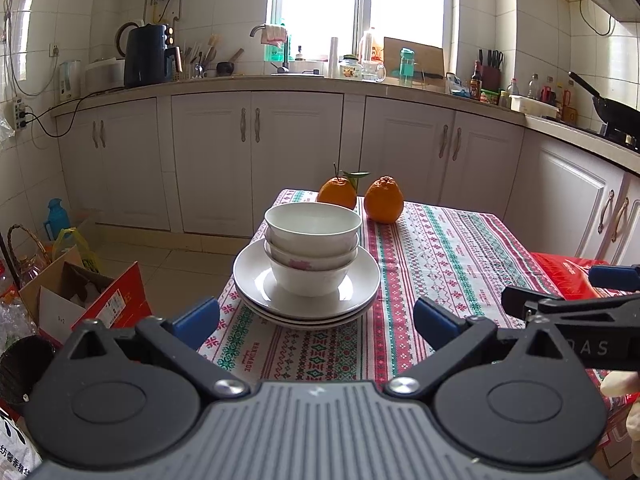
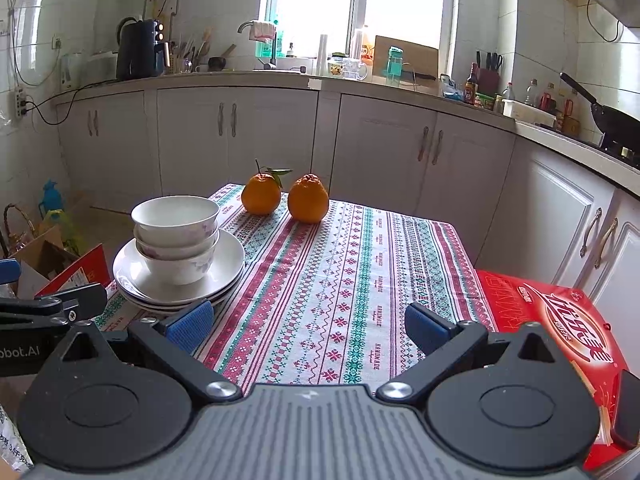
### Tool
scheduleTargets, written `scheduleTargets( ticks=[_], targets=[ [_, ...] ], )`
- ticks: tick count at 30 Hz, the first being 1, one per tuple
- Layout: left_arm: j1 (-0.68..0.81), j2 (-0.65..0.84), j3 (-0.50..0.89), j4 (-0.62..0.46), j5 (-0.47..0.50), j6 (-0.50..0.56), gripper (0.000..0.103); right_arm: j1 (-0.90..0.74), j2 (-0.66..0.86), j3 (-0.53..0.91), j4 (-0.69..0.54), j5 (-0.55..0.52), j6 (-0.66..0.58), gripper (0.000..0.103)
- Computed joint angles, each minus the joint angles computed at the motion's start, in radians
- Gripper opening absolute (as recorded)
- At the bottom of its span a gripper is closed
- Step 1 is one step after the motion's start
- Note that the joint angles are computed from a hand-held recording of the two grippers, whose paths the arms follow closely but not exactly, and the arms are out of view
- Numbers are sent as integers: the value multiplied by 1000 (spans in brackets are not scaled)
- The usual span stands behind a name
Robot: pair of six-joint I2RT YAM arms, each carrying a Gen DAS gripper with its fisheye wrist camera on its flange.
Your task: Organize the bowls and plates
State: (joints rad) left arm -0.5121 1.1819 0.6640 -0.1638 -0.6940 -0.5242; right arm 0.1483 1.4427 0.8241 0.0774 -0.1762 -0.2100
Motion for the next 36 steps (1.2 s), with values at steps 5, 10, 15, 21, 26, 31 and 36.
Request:
scheduleTargets(
  ticks=[5, 10, 15, 21, 26, 31, 36],
  targets=[
    [-2, 0, 1, -3, -4, 0, 102, 0, -1, -2, 4, 1, 0, 103],
    [-3, 0, 2, -4, -5, 0, 102, -1, -3, -2, 3, 2, 0, 103],
    [-3, 0, 3, -5, -4, -1, 102, -1, -6, -4, 4, 3, 1, 103],
    [-2, 0, 1, -3, -4, 1, 102, 2, -11, -9, 9, 9, 3, 103],
    [-4, 0, 4, -8, -5, -3, 102, 2, -10, -8, 7, 9, 2, 103],
    [-12, 2, 11, -19, -12, -10, 102, 5, -13, -12, 10, 14, 6, 103],
    [-13, 7, 17, -26, -12, -13, 102, 6, -8, -11, 9, 18, 6, 103]
  ],
)
